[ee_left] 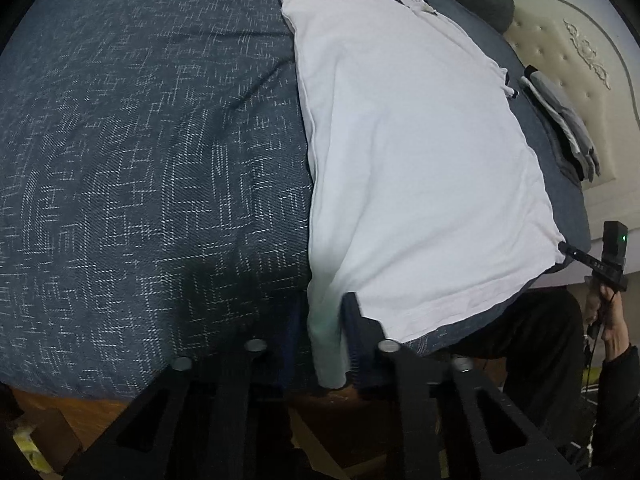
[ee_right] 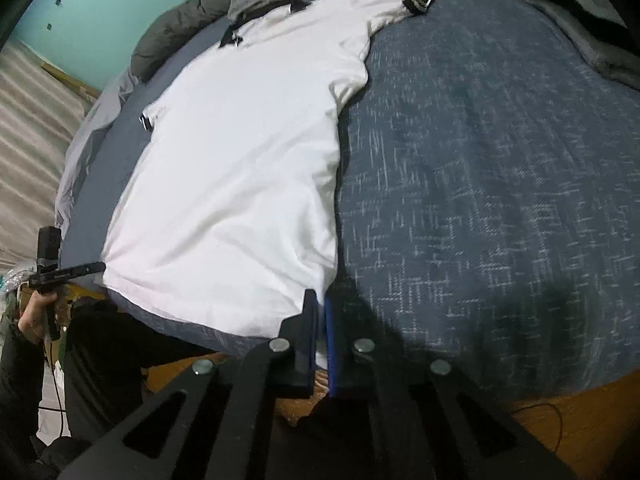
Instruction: Fold clothes
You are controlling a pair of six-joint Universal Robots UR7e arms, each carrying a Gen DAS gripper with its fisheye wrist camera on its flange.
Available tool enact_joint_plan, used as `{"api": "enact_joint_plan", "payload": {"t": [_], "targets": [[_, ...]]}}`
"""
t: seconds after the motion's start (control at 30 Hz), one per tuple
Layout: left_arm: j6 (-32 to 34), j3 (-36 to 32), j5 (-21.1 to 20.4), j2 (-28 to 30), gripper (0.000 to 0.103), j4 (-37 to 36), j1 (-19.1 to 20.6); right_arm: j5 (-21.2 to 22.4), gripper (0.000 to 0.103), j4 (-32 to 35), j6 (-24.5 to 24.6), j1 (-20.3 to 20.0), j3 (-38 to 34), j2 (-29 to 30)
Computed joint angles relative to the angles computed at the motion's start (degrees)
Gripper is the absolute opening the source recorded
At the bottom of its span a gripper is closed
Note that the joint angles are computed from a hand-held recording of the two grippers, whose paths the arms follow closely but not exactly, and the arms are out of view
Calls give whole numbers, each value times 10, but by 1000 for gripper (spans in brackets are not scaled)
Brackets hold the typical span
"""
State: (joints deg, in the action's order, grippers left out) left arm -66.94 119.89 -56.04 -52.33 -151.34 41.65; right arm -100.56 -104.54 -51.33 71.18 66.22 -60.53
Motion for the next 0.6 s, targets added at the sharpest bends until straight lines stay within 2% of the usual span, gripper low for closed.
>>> {"api": "enact_joint_plan", "payload": {"t": [0.03, 0.17, 0.3, 0.4, 0.6], "targets": [[2, 5, 1, -6, 4, -7, -2, 10, 3, 6, 1, 0, -8, -1], [16, 9, 2, -25, 3, -5, -20, 30, 3, 23, -9, 2, -27, -9], [19, 9, -13, -30, 3, -3, -28, -6, 3, 17, -18, 4, -15, -16], [18, 8, -21, -31, 3, 5, -27, -25, 3, 18, -5, -3, -14, -13], [8, 13, -29, -27, 3, 4, -18, -42, 3, 19, 5, -6, -2, -15]]}}
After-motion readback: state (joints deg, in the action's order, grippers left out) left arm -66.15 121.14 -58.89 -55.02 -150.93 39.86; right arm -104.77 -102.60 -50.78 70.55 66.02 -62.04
